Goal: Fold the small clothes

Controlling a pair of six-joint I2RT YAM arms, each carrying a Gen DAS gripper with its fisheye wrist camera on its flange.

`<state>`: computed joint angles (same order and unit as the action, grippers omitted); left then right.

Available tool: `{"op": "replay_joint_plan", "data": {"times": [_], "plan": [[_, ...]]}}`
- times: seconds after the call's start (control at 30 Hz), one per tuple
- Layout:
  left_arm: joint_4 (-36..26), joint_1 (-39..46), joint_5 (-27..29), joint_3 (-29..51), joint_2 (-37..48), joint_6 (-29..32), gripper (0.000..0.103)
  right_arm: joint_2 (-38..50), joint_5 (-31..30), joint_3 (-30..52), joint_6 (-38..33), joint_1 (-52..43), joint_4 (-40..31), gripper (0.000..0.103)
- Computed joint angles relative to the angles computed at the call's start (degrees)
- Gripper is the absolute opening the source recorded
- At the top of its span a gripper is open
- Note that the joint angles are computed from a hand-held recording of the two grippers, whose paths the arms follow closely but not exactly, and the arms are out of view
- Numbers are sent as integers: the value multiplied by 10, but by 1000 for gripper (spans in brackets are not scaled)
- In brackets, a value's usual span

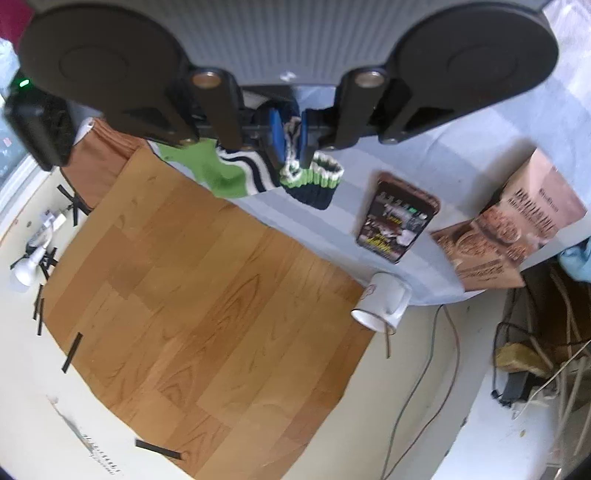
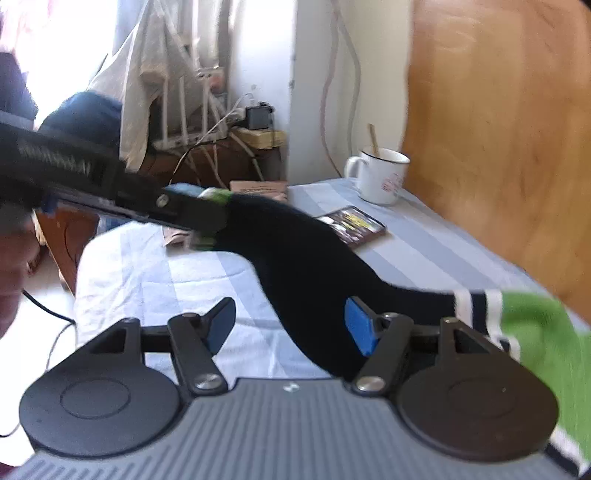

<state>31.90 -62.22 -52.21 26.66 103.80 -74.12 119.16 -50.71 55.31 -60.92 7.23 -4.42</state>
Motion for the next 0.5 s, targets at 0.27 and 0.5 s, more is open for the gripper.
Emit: {"op": "replay_joint_plan", "data": {"times": [0.27, 0.5], "plan": [[-9, 5, -15, 8, -6, 32, 12, 64, 57, 66, 138, 65, 71, 12], [15, 14, -3, -31, 38, -43, 27, 114, 69, 224, 255, 73, -53, 12]]}}
